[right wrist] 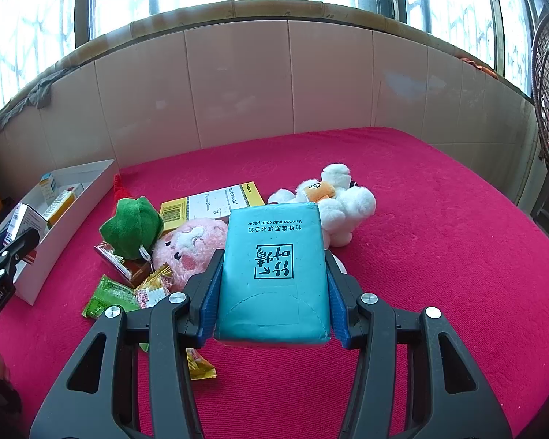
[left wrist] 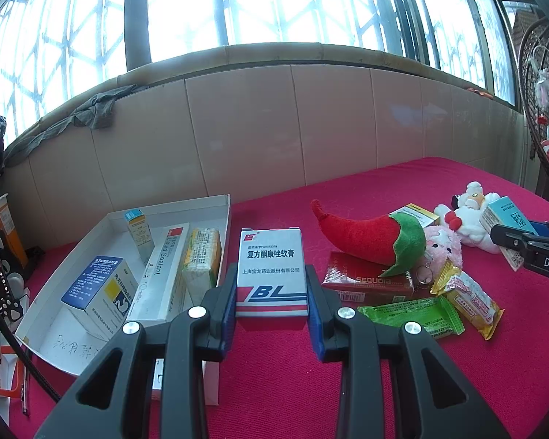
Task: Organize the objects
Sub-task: 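Lift the BL box with the left tool while the right tool lifts the blue pack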
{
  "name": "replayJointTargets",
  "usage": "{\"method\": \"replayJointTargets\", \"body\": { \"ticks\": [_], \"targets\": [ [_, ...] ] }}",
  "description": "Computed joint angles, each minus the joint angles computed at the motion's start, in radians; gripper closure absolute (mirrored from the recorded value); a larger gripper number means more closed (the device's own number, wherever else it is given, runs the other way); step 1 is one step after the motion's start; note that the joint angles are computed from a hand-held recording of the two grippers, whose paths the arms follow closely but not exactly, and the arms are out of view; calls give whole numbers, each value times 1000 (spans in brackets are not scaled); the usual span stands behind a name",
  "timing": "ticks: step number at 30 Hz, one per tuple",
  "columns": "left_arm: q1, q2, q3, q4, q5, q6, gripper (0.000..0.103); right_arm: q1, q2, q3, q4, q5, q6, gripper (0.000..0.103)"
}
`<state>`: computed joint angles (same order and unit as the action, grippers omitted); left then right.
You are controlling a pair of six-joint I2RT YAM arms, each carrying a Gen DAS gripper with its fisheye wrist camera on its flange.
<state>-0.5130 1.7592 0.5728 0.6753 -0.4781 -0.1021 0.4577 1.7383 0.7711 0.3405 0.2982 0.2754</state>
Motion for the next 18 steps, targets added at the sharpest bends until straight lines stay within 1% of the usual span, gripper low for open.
{"method": "replayJointTargets", "body": {
  "ticks": [6,11,18],
  "targets": [
    [1,-1,-3,4,1,-1,71,-2,0,0,2,-1,-1,54],
    [1,-5,-6,5,-1,-1,71,0,-12,-19,28,7,-2,54],
    [6,-34,-42,45,9,-3,71,15,-33,-45,58,32,-10,54]
  ]
}}
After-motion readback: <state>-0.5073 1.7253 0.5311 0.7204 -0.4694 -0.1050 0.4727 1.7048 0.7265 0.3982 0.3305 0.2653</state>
